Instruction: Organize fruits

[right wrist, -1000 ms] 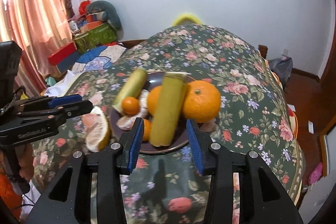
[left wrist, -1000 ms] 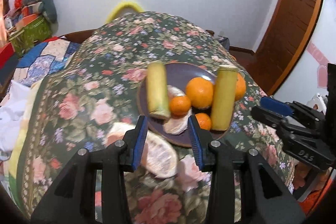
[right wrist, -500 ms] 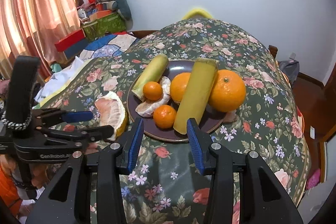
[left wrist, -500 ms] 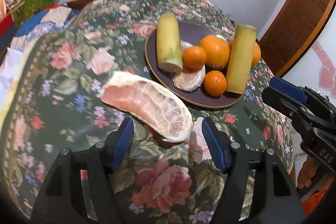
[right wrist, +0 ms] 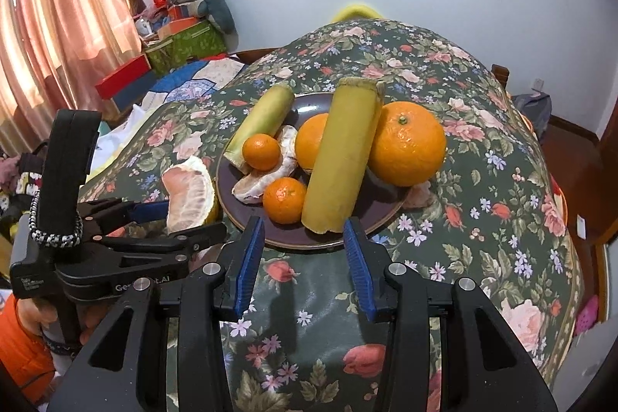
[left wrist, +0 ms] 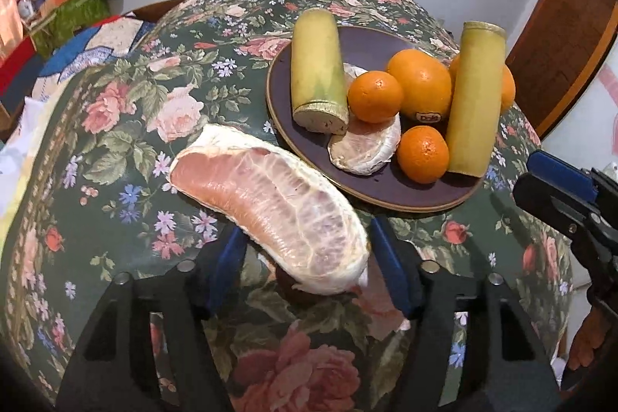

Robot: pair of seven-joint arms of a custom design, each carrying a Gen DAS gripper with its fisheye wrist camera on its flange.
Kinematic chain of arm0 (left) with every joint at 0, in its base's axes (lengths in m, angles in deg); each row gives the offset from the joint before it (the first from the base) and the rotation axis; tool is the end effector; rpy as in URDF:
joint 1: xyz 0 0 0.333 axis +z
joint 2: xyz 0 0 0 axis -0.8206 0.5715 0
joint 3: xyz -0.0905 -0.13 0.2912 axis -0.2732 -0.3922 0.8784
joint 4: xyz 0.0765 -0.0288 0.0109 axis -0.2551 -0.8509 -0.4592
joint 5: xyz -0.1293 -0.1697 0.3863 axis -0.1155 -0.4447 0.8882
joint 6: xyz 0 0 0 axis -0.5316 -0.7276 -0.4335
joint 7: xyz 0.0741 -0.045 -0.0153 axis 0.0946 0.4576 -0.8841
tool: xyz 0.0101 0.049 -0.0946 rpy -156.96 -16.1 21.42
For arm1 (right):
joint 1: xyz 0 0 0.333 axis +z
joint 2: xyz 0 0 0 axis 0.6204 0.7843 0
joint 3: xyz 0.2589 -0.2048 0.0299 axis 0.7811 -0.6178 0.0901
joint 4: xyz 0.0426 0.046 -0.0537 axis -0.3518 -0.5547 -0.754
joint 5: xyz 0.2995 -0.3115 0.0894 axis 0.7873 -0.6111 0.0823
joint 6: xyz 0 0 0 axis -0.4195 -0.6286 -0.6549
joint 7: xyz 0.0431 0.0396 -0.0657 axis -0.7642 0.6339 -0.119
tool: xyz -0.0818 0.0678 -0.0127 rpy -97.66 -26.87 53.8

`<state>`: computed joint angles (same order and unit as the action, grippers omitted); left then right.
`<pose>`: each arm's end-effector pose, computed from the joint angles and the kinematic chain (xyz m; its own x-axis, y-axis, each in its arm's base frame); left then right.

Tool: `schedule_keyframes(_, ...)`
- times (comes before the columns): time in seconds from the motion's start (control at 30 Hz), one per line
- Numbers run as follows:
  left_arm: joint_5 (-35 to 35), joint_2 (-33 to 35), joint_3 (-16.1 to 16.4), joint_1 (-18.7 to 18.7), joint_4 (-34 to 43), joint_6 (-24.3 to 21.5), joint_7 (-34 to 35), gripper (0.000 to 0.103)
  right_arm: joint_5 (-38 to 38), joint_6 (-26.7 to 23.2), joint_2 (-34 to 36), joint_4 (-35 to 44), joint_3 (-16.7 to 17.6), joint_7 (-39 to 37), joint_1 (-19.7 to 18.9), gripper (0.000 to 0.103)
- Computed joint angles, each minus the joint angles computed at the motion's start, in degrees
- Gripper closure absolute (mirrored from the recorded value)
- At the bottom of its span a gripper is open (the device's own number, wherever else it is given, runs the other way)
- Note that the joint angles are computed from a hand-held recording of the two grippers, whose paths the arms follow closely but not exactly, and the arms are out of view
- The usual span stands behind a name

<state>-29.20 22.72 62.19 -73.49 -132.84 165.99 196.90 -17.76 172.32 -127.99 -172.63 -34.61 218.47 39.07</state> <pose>0.4720 -0.2257 0.3476 -0.6192 -0.7767 0.1150 -0.6930 0.4717 -0.5452 0.3361 0.1126 0.3828 -0.1541 -0.9787 -0.1355 -0.6784 0.2045 -0.7057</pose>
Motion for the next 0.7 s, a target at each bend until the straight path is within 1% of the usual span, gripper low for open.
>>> schedule_keyframes(0.07,-2.64,-0.24,0.95,-0.01,0.42,-2.21,2.66,0.046,0.01,-0.08,-0.01,0.02,0.07,-0.08,0.16,0.064)
schedule_keyframes(0.1,-3.89,-0.41,1.37,0.19,0.68,-3.72,3.88,0.054,0.04,-0.18,-0.11,0.01,-0.01,-0.15,0.30,0.064)
schedule_keyframes(0.13,-4.33,-0.74,1.61,0.59,0.79,-4.99,4.27,0.059,0.07,-0.22,-0.19,-0.01,-0.09,-0.21,0.42,0.064)
schedule_keyframes(0.27,-8.23,-2.72,2.40,1.23,0.37,-6.46,7.83,0.064,0.26,-0.41,-0.49,0.00,-0.09,-0.08,0.99,0.064)
schedule_keyframes(0.37,-9.69,-4.61,3.23,1.79,-0.27,-7.78,9.94,0.068,0.20,-1.01,-0.25,0.50,0.33,0.01,1.48,0.064)
schedule_keyframes(0.43,-9.33,-5.64,3.64,2.30,-0.96,-8.14,10.50,0.072,0.12,-1.16,0.22,0.98,0.42,0.02,2.01,0.064)
schedule_keyframes(0.57,-7.99,-7.78,5.07,3.61,-2.74,-10.49,11.18,0.074,-0.35,-1.02,2.22,2.43,0.91,-0.01,2.57,0.064)
schedule_keyframes(0.7,-7.68,-9.30,6.25,4.54,-4.42,-11.52,12.32,0.074,-0.61,0.03,6.04,4.52,0.90,-0.28,3.63,0.064)
